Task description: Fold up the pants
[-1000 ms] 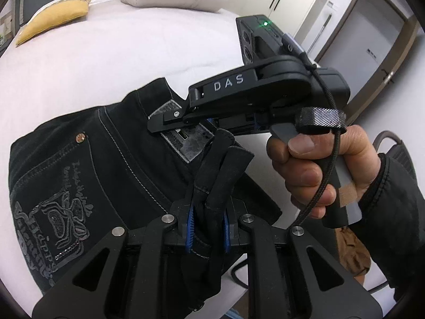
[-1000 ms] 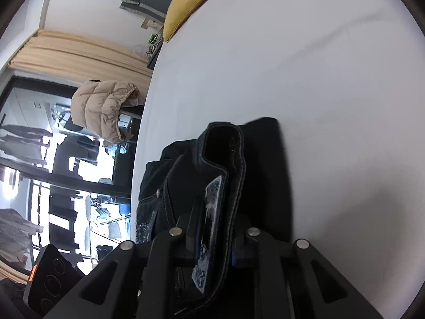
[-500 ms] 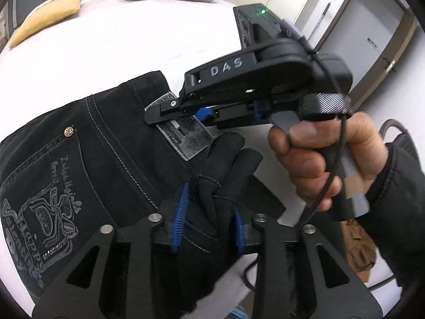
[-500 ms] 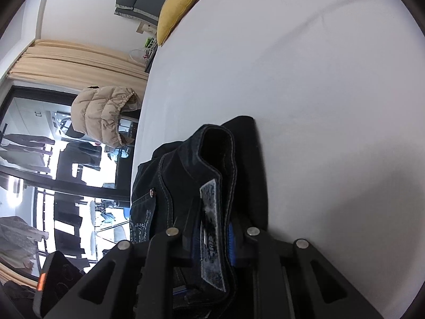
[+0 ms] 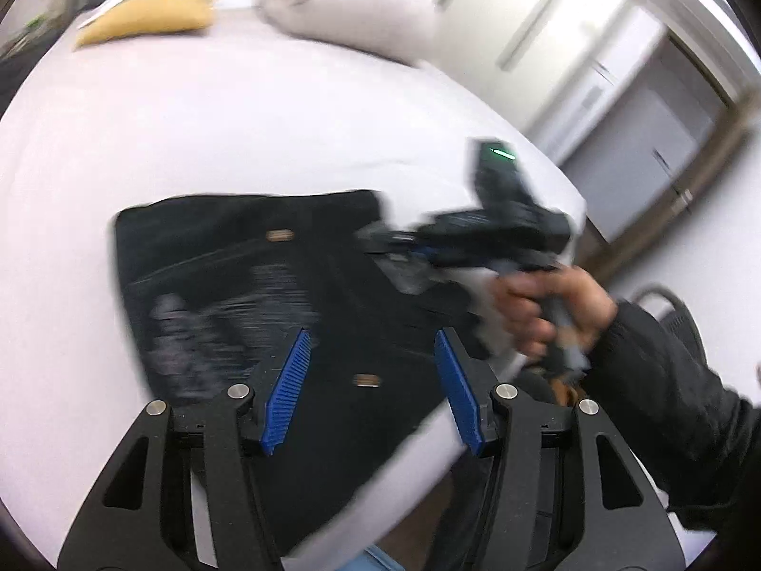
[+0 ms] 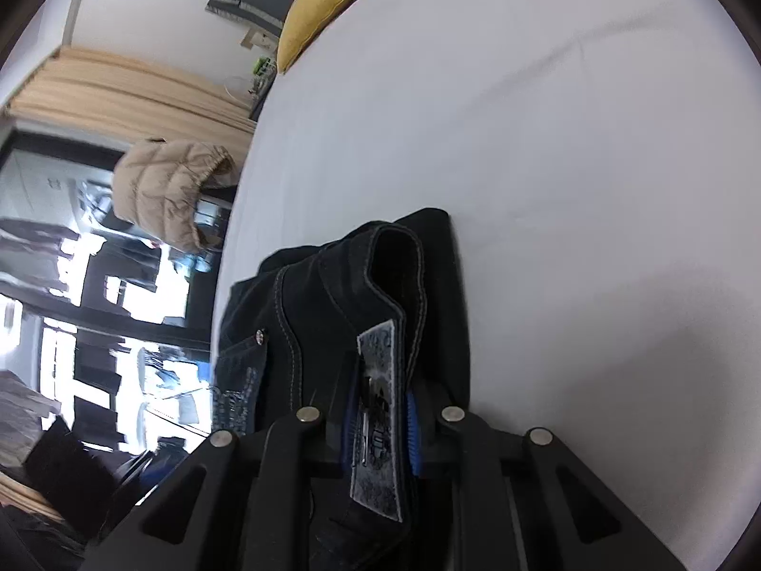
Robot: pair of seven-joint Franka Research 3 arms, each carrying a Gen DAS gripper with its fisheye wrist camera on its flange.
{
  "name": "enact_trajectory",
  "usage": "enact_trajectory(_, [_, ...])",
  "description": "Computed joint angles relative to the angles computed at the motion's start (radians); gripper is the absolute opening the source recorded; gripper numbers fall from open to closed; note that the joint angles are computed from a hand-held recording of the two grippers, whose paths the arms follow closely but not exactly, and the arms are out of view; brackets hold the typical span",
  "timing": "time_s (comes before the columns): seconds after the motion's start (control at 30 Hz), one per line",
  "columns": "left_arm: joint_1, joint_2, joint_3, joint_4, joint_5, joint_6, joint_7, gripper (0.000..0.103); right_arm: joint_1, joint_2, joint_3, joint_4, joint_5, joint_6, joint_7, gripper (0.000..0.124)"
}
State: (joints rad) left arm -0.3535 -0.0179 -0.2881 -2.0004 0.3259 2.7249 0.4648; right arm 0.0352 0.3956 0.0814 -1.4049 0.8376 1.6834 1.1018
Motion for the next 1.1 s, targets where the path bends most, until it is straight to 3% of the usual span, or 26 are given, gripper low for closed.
enact_trajectory(0.1, [0.023, -0.055, 0.019, -0.08, 0.004, 0.046, -0.049, 0.053, 0.003, -0.04, -0.01, -0.03, -0.021, 0.015, 0.01, 0.027])
enact_trajectory(0.2, [0.047, -0.079, 0.038, -0.128, -0.036, 0.096, -0.021, 0.053, 0.028, -0.119, -0.036, -0.087, -0.1, 0.097, 0.029, 0.032])
enact_trajectory(0.27, [0.047, -0.073, 0.057, -0.138, -0.116, 0.13, 0.059, 0.053, 0.04, -0.168, -0.05, -0.12, -0.153, 0.144, 0.052, 0.032])
enact_trajectory(0.33, [0.052, -0.06, 0.066, -0.147, -0.172, 0.16, 0.116, 0.052, 0.03, -0.202, -0.051, -0.14, -0.112, 0.134, 0.04, 0.032])
enact_trajectory(0.4, [0.054, -0.038, 0.075, -0.146, -0.251, 0.2, 0.187, 0.042, 0.023, -0.228, -0.043, -0.155, -0.029, 0.096, -0.003, 0.025])
enact_trajectory(0.47, [0.047, 0.001, 0.083, -0.13, -0.43, 0.225, 0.333, 0.032, 0.033, -0.231, -0.037, -0.157, 0.007, 0.058, -0.024, 0.018])
enact_trajectory(0.63, [0.105, 0.097, 0.032, -0.074, -0.667, 0.238, 0.499, 0.022, 0.077, -0.173, -0.031, -0.153, -0.04, 0.038, 0.023, 0.01])
enact_trajectory(0.67, [0.126, 0.112, 0.011, -0.065, -0.736, 0.23, 0.559, 0.019, 0.078, -0.154, -0.036, -0.155, -0.052, 0.044, 0.052, 0.0])
enact_trajectory(0.8, [0.164, 0.124, -0.042, -0.088, -0.876, 0.259, 0.689, 0.013, 0.038, -0.137, -0.039, -0.195, 0.027, 0.037, 0.064, 0.0])
enact_trajectory(0.93, [0.142, 0.064, -0.048, -0.163, -0.903, 0.292, 0.708, 0.013, 0.04, -0.153, -0.038, -0.216, 0.014, 0.049, 0.041, 0.0])
enact_trajectory(1.1, [0.06, -0.019, -0.02, -0.263, -0.969, 0.353, 0.728, 0.013, 0.03, -0.153, -0.039, -0.225, 0.035, 0.046, 0.023, 0.0])
